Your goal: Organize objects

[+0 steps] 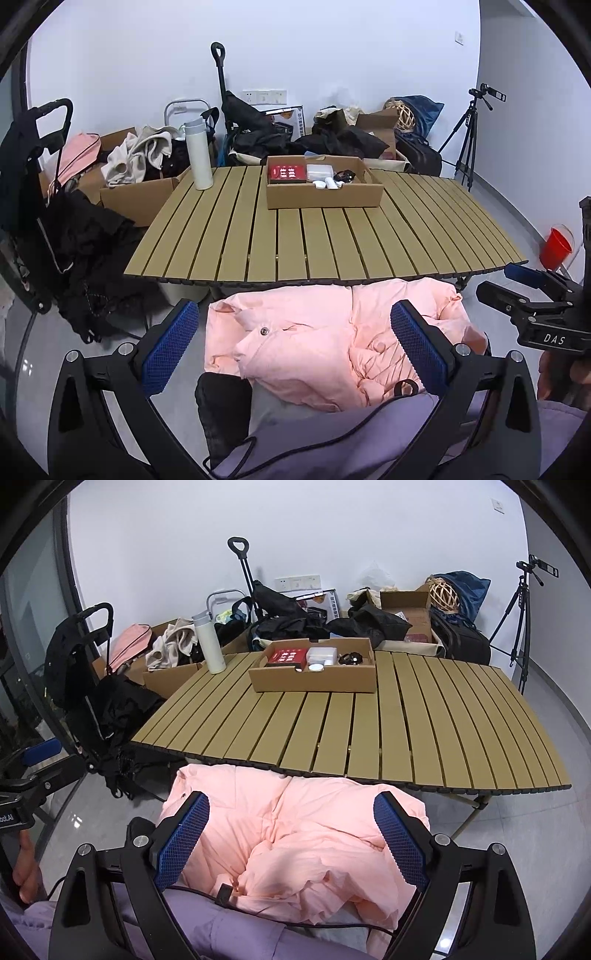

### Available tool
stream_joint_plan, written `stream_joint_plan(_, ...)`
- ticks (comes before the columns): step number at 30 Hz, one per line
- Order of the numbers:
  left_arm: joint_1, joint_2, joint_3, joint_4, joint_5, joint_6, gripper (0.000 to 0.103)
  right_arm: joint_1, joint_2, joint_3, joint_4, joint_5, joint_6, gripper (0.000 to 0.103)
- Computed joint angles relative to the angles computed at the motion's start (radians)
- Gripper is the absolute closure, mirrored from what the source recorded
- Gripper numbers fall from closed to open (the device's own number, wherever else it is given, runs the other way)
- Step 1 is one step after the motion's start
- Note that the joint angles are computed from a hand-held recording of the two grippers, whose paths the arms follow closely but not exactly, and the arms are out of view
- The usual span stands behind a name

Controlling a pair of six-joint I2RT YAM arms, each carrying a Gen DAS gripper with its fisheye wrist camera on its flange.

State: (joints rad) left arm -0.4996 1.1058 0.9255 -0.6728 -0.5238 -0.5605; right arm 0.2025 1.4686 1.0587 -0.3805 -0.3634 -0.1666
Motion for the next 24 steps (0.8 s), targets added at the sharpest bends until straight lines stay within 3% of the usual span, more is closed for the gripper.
stream_joint_plan(24,-0.004,-0.002,0.002,-0.015,-0.017,-0.019,0.000,-0.009,0.007,0.001,-0.008,-0.005,0.011,0.010)
